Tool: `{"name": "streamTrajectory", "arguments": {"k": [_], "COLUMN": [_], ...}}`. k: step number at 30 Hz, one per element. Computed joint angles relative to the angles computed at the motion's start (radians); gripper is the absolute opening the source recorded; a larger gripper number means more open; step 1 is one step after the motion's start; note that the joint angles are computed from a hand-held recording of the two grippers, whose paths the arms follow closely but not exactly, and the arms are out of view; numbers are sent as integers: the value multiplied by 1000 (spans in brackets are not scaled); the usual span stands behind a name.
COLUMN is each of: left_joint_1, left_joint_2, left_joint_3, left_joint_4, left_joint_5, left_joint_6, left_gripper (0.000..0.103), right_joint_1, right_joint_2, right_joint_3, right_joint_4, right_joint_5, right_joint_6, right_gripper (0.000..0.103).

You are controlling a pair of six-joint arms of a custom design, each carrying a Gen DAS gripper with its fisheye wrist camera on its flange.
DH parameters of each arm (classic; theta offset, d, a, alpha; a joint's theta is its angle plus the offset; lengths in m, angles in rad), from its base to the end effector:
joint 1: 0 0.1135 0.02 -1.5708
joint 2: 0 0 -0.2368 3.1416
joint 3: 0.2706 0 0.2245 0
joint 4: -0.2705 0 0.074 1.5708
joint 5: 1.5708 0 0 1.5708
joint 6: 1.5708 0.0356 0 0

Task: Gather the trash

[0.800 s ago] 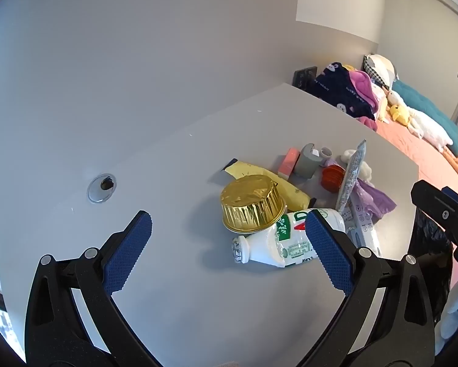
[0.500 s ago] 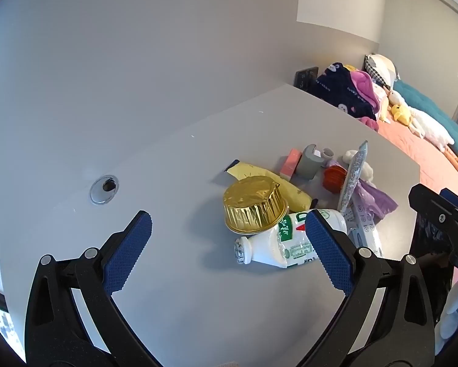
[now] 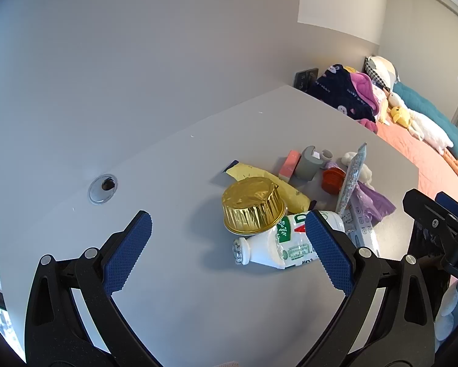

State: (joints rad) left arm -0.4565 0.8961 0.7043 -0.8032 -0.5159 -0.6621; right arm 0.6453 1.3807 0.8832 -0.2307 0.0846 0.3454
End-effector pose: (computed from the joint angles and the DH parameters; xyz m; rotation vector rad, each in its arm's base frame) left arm 0.1451 -0.0517 0.2281 -0.4305 2.3554 0.1587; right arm 0.2221 0.1634 0.2227 -0.3044 2.3109 0.4097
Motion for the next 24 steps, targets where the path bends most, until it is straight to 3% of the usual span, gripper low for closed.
{"name": "streamTrajectory", "arguments": {"k": [24], "left_joint_1": [-8], "left_joint_2": [24], "left_joint_3": [6], "left_joint_4": [19], "left_joint_5": [9], "left_joint_6": [-11], "left_gripper": [97], "right_joint_1": [-8], "right_joint_2": [9], "right_joint_3": [12], "right_joint_4": [-6], "right_joint_5": [-6], "right_joint_6": [-15], "right_gripper": [100]}}
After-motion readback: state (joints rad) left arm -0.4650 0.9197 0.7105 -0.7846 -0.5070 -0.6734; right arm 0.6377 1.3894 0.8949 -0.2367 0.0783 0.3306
